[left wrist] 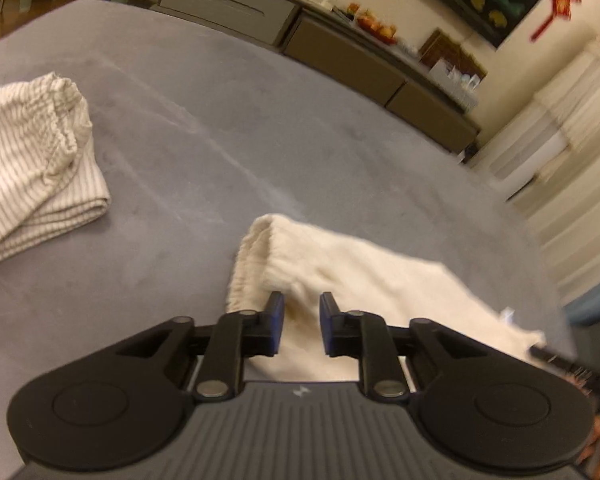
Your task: Fold clothes
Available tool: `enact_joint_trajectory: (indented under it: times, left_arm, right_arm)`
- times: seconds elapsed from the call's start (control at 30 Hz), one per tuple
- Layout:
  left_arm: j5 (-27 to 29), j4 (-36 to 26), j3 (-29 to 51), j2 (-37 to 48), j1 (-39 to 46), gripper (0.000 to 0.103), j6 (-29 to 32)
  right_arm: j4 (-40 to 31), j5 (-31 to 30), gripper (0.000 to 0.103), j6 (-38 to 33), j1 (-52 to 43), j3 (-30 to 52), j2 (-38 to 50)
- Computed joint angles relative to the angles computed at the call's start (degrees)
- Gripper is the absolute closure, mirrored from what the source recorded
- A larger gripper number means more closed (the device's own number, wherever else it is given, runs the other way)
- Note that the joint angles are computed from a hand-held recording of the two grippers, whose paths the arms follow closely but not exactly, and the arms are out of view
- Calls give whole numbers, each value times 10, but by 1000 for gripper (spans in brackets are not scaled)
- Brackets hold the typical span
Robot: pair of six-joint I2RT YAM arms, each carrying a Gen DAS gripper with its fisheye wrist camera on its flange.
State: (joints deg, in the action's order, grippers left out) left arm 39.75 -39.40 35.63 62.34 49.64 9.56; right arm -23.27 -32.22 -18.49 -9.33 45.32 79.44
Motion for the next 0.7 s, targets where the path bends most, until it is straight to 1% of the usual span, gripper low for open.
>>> enact_joint_trajectory:
  times: [0.07, 0.13, 0.2, 0.27, 0.33, 0.37, 0.4, 0.43, 0.53, 0.63, 0.7]
  left_arm:
    - [8, 10, 1, 8, -11, 61, -28]
    - [-9, 45, -4, 22, -44, 61, -61]
    - [-27, 78, -6, 40, -77, 61, -90]
    - [-46, 97, -5, 53, -95, 61, -109]
    - [-65, 114, -3, 67, -112, 72, -125]
    - [-75, 121, -1, 74, -120, 83, -133]
    - [-84, 124, -3, 73, -122, 87, -131]
    - [-87, 118, -7, 53, -118, 96, -125]
    - [-92, 91, -17, -12, -102, 98, -105]
    - [-76, 19, -30, -50, -59, 98, -26]
    - [-67, -33, -37, -71, -24, 97, 35]
  right_arm:
    - [18, -19, 101, 5, -4, -13, -19]
    - [36, -41, 101, 14, -9, -24, -37]
    - [24, -10, 101, 16, 5, -14, -17]
    - [13, 16, 99, 9, 18, -10, 0]
    - [13, 32, 98, -3, 28, -11, 8]
    - [14, 37, 98, -8, 32, -12, 10]
    - [15, 42, 98, -10, 34, -12, 12]
    - [14, 44, 98, -10, 34, -11, 15]
    - [13, 31, 98, -5, 22, -5, 18]
    - [14, 3, 98, -3, 1, -1, 13]
    - [5, 9, 98, -3, -4, 9, 24]
